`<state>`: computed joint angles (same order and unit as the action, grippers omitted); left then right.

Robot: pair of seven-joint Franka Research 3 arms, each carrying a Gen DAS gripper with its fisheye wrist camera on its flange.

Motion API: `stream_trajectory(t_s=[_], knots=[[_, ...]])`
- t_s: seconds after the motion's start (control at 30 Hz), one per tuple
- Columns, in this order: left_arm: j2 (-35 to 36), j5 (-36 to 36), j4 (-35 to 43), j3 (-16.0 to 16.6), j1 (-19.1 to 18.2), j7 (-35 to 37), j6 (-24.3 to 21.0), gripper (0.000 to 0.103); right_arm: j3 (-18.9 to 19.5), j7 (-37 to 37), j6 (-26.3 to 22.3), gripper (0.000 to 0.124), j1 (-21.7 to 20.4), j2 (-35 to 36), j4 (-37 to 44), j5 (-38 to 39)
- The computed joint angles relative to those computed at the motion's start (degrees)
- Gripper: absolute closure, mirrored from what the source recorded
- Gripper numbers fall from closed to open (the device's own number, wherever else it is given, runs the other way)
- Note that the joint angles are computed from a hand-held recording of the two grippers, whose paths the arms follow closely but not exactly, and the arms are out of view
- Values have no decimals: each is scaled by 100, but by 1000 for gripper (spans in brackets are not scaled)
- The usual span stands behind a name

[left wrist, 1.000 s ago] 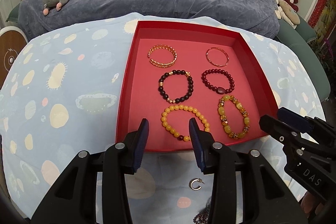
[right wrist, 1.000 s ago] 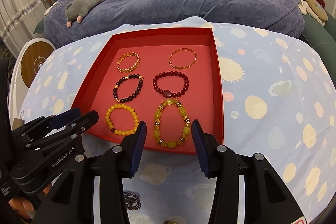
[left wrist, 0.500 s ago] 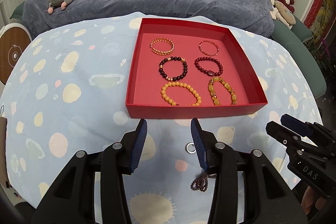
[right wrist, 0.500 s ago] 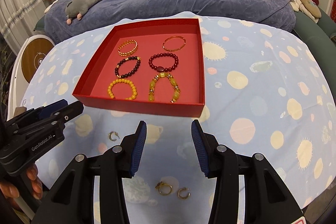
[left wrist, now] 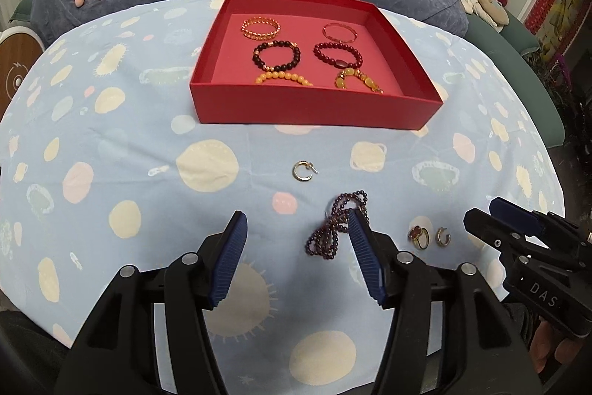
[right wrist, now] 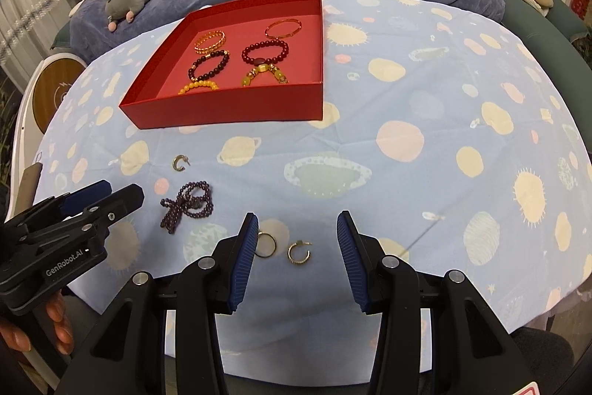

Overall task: Organize jewelry
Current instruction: 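Withdraw both open tools from the box, then close the left tool on the purple bead strand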

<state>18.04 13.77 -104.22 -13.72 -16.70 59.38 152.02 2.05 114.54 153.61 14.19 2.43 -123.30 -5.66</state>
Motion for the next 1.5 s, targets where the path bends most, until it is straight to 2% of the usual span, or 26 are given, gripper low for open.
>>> stream_trajectory(t_s=[0.27,0.3,0.47,0.53,0.6,0.87,1.1,1.4,1.5], knots=[[292,44,187,-43,-106,101,-7,49,20,11,63,80,-33,-113,-303,166],[327,31,214,-44,-109,104,6,52,23,-4,69,80,-36,-112,-313,197],[519,-349,384,-206,26,381,-28,72,27,-60,67,80,-40,-81,-308,247],[565,-494,425,-261,69,534,-72,90,31,-75,73,80,-33,-82,-322,269],[559,-538,398,-247,58,577,-71,95,33,-83,84,80,-28,-85,-344,285],[163,-567,-155,-156,79,470,146,98,74,-156,121,80,13,-127,-423,388],[-222,-520,-674,-73,130,197,209,98,152,-530,172,82,111,-53,-365,769],[-299,-482,-798,-73,179,144,232,98,108,-615,159,84,232,280,-28,756],[-305,-490,-809,-79,187,144,234,97,92,-721,104,90,247,422,124,825]])
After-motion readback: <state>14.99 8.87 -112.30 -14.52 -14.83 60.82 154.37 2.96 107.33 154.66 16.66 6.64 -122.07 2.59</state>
